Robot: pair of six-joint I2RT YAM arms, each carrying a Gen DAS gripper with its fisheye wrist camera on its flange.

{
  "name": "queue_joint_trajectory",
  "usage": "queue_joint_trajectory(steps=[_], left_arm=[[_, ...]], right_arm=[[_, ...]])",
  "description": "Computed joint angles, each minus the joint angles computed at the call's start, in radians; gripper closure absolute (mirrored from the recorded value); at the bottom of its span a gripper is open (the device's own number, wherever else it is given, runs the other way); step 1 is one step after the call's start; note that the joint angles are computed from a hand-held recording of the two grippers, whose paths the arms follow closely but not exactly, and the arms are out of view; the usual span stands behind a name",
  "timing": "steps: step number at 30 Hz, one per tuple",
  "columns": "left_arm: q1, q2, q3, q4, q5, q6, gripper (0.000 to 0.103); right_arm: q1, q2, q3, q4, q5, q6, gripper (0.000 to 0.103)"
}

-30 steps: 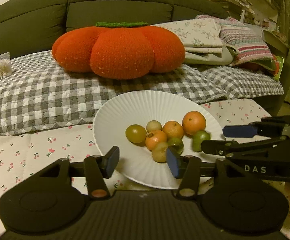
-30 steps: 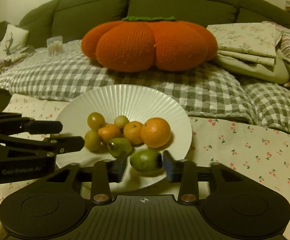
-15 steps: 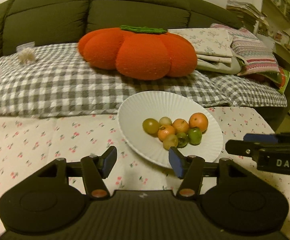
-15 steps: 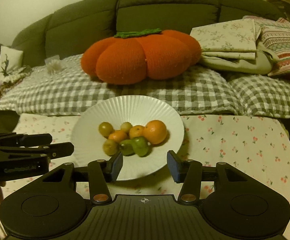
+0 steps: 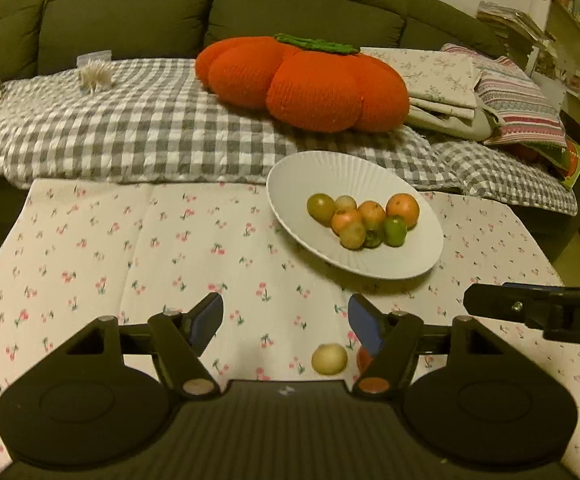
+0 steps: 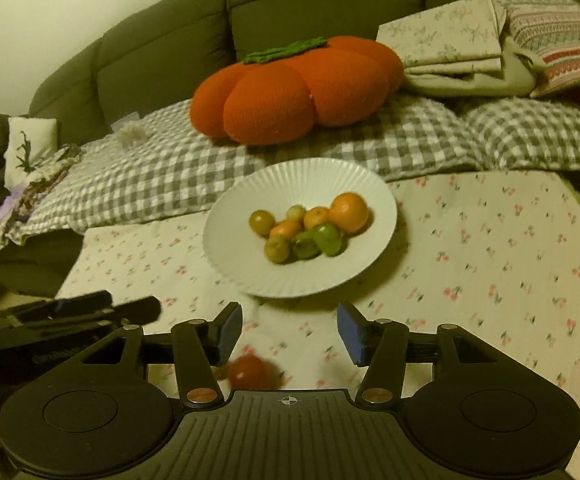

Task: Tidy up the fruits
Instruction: 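Move both open tools back to the last pale yellow fruit and red tomato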

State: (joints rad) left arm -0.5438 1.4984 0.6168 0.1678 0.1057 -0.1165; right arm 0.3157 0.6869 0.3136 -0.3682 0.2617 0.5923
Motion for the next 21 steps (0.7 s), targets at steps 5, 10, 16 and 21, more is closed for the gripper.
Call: queue_joint_trajectory(steps=[5, 10, 16, 21], left_arm=[[-0.009, -0.041, -0.046, -0.002, -0.016, 0.028, 0.031], [-0.003, -0.041, -0.072, 0.010, -0.002, 0.041, 0.030], [-0.012, -0.005, -0.089, 0.055, -0.002, 0.060, 0.025], [-0.015, 0.045, -0.084, 0.077, -0.003, 0.081, 0.024]], right_arm=[[0.078, -0.063, 0.009, -0.073, 0.018, 0.081, 0.050], [0.132, -0.083, 0.008, -0.102, 0.033, 0.135, 0.049], [0.161, -0.074, -0.017, -0.088, 0.040, 0.163, 0.037], [0.117, -0.044, -0.055, -0.026, -0.003, 0.158, 0.030]])
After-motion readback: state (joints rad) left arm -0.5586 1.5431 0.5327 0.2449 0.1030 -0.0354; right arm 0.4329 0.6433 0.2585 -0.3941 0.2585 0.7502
